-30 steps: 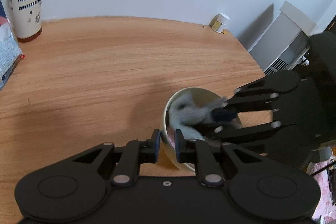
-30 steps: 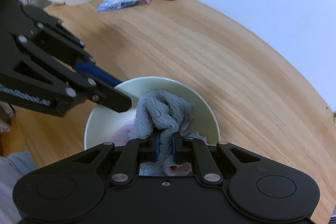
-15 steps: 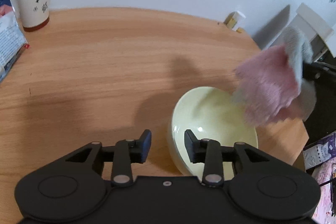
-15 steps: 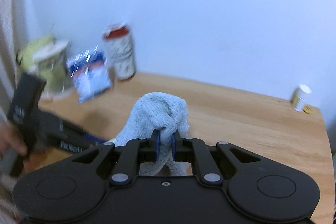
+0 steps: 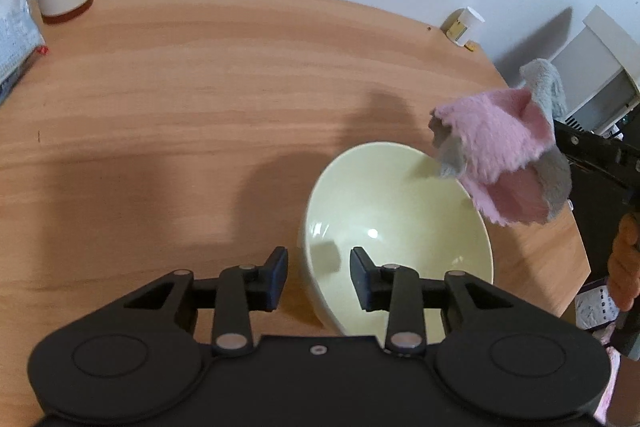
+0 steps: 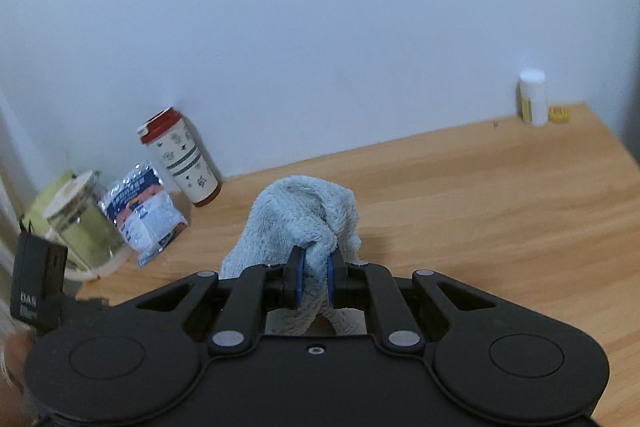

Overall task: Clean bowl
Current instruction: 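Lift the grey and pink cloths out of the bowl with the right gripper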

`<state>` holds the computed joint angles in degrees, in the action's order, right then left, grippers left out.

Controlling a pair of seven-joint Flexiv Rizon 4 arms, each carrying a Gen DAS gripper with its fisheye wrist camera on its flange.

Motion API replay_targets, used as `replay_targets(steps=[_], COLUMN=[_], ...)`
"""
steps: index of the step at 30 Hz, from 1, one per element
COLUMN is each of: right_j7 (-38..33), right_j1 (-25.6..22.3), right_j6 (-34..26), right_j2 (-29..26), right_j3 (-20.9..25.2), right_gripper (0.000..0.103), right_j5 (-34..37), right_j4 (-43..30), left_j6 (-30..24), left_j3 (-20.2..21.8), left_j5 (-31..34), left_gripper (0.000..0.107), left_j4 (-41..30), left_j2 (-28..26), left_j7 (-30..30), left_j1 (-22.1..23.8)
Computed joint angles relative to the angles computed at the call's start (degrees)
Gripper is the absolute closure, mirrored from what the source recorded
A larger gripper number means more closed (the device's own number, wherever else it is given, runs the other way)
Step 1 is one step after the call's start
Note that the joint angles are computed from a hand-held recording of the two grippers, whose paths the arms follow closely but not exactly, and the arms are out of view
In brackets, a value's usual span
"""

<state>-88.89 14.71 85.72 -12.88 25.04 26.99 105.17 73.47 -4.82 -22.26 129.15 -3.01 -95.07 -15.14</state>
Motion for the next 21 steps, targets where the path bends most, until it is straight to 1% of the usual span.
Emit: replay_targets(steps=[2,3,4,5,6,7,10,11,13,14,16,18,20,21], right_j7=[1.91,2.00,0.77,-0.03,0.10,0.16,-0.49,-1.05,-2.34,-2.82,-3.71,-4.99,-7.95,-8.67], right_j1=[-0.21,-1.03,-2.96,-4.13,-4.26,-4.41,-5.60,-6.10,-6.89,-7.01,-6.60,-6.21,-8.07,-8.17], right_j6=[1.71,2.16,2.66,3.12,3.40,3.04,0.51,-0.74,-2.58,-4.07,-6.96,-10.24,-17.42,-19.24], right_j2=[-1.62,-2.19,-3.27,-4.04,-4.46,-4.95,-5.73,-5.96,-6.07,-6.10,-6.01,-6.06,-6.70,-6.92], right_j3=[0.15,0.97,3.06,4.31,4.47,4.72,5.92,6.34,7.06,7.12,6.63,6.17,7.32,7.17], right_gripper=[0.091,0.091,0.091,0.091,0.091,0.091,0.091,0.091,0.091,0.091,0.091,0.091,0.091,0.091], right_j5=[2.20,3.18,5.29,6.25,6.02,5.46,4.38,4.46,5.76,6.35,7.45,9.08,12.72,13.89], right_j4=[-0.88,-1.32,-2.41,-2.97,-3.06,-3.25,-3.79,-4.25,-4.92,-5.41,-6.36,-7.58,-10.65,-11.60], left_j6=[0.13,0.66,1.65,2.80,3.72,4.32,5.46,5.74,6.24,7.31,9.84,10.26,10.69,11.59], left_j3=[0.03,-0.05,-0.23,-0.42,-0.59,-0.73,-0.43,-0.54,-1.04,-1.16,-0.68,0.67,1.75,2.31], left_j5=[0.60,0.22,-0.91,-1.87,-2.50,-3.00,-0.59,-0.89,-3.58,-4.18,-1.15,6.42,13.49,17.12], left_gripper=[0.080,0.080,0.080,0.083,0.086,0.088,0.091,0.092,0.094,0.095,0.095,0.095,0.095,0.095], left_j4=[0.16,0.51,1.14,1.68,2.02,2.24,2.45,2.70,3.35,3.65,3.78,2.88,1.92,1.66], left_j2=[-0.12,-0.13,-0.11,-0.18,-0.31,-0.39,-0.47,-0.38,-0.14,-0.19,-0.38,-0.46,-0.55,-0.58], left_j7=[-0.29,-0.35,-0.22,0.09,0.52,0.94,-0.45,-0.07,1.62,2.15,1.08,-3.04,-7.44,-9.62], left_j1=[-0.05,-0.13,-0.27,-0.43,-0.55,-0.64,-0.83,-0.84,-0.91,-1.06,-1.27,-1.42,-1.55,-1.65])
